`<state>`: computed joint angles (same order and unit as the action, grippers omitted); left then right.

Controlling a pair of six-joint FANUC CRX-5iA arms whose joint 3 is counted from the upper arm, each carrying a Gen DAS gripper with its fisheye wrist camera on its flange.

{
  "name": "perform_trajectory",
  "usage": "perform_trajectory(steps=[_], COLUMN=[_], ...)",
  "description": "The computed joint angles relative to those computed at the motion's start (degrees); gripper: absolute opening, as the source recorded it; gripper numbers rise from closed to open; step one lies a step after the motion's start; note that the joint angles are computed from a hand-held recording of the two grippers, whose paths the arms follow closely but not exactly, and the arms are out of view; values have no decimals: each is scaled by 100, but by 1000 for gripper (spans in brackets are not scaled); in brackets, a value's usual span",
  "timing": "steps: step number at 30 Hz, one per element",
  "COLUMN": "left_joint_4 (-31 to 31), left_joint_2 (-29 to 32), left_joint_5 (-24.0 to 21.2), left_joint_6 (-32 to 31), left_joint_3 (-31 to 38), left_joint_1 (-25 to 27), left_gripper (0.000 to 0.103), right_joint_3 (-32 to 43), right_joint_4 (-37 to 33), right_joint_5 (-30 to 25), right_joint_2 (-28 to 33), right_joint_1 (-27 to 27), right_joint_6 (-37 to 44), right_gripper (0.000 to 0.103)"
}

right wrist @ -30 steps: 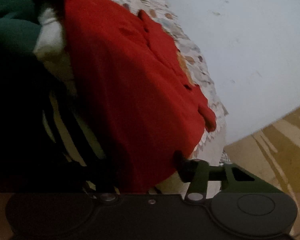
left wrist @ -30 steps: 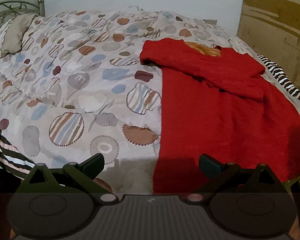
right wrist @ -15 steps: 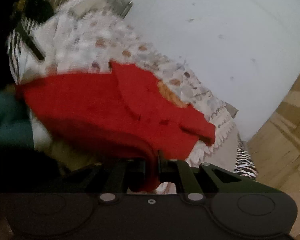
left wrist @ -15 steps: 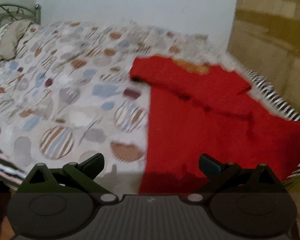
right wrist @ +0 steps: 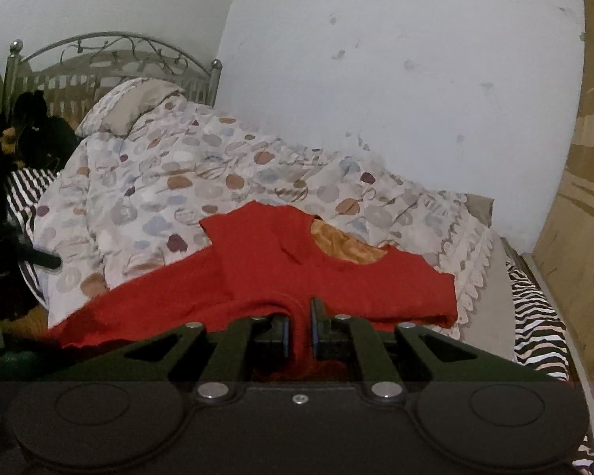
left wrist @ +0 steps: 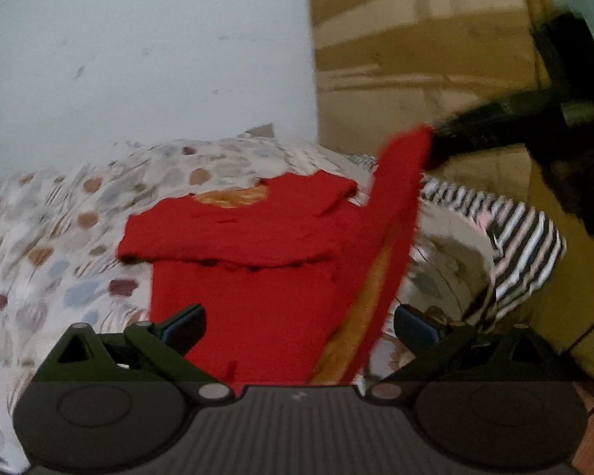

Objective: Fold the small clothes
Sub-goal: 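Grasp the shirt hem with the right gripper while the left gripper lifts the shirt side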

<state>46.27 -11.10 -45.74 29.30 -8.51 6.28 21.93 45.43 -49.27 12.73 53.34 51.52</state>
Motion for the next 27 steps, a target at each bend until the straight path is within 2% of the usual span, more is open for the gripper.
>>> perform_trajectory(steps=[3, 7, 10, 13, 15, 22, 26, 27], left_joint_4=[-95, -1444, -2605, -3189, -3630, -4592, -4871, -4906], left_joint_2=[92, 315, 559, 635, 658, 288, 238, 212], left_joint_5=[301, 892, 823, 643, 507, 656, 525, 511], left_joint_6=[-162, 595, 1304, 1692, 1902, 2083, 2224, 2226], left_joint_3=[-26, 287, 718, 922, 1048, 812, 821, 799], left_joint_1=[-376, -928, -1141, -1148, -1113, -1001, -884, -831], left_gripper=[103, 103, 102, 98, 87, 74, 58, 56], right_joint_3=[85, 61, -25, -108, -203, -415, -486, -507], right_joint_4=[-46, -22, 76, 170, 243, 424, 590, 626], right_joint_5=[44, 70, 91, 104, 142, 283, 321, 320], right_joint_2=[52, 44, -5, -67, -128, -229, -265, -278], right_joint_1=[-24, -33, -22, -17, -24, -64, -67, -69], right_joint_6=[-38, -105, -233, -344, -452, -824, -985, -1015], right_gripper=[10, 10, 10, 10, 10, 10, 10, 10])
